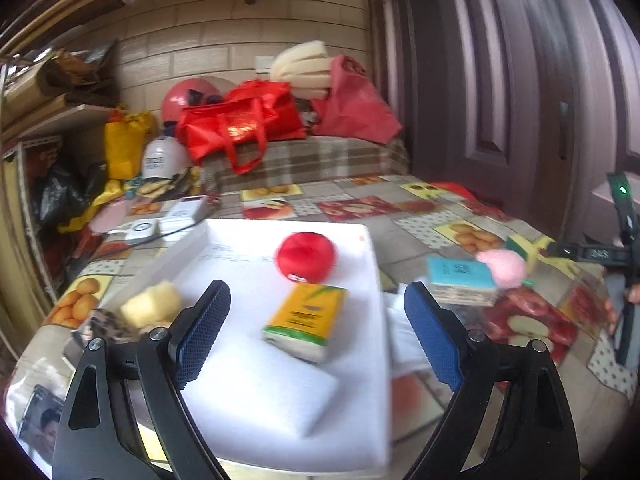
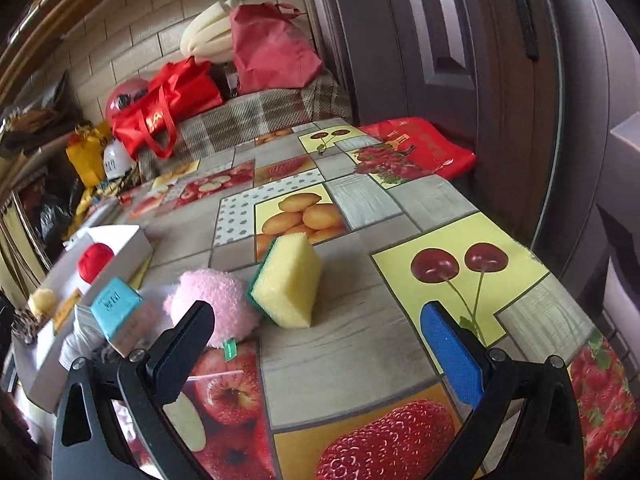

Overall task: Organize soft objects
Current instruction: 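Move both tools back toward the remaining items on the table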

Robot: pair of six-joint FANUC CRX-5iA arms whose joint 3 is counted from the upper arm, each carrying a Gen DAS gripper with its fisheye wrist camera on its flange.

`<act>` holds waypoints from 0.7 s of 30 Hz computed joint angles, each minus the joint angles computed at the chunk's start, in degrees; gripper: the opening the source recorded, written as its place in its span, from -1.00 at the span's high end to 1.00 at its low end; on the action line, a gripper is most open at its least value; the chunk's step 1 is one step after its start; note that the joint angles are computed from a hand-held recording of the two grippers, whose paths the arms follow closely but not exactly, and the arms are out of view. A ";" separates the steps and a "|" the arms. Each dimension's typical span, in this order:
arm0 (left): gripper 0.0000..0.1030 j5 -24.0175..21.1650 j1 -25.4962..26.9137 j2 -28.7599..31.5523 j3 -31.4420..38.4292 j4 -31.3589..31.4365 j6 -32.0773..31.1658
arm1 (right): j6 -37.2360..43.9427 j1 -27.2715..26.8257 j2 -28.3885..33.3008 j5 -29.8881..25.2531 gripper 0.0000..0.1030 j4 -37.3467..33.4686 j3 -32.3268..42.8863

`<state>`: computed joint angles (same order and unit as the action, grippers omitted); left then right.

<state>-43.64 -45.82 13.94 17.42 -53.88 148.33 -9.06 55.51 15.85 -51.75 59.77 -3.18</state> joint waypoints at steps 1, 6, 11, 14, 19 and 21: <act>-0.73 1.19 0.21 1.13 1.23 3.49 -5.12 | 0.54 0.22 0.10 -0.45 -1.00 0.27 0.10; -0.73 2.53 3.01 7.52 7.42 24.07 -27.48 | 0.41 0.65 -0.14 -1.21 -1.00 2.12 -0.42; -0.73 -2.96 5.29 12.84 13.47 32.94 -30.50 | -0.86 -0.33 -1.23 1.49 -1.00 1.47 -1.52; -0.73 -4.16 5.86 14.37 15.27 34.27 -29.16 | -2.17 -0.85 -1.96 3.46 -1.00 1.92 -2.49; -0.73 -8.37 4.63 17.69 20.54 32.67 -31.49 | -5.57 -1.80 -3.47 6.98 -1.00 3.44 -4.83; -0.73 -8.79 4.31 18.22 21.34 32.53 -32.30 | -6.97 -2.23 -4.00 8.41 -1.00 3.70 -5.62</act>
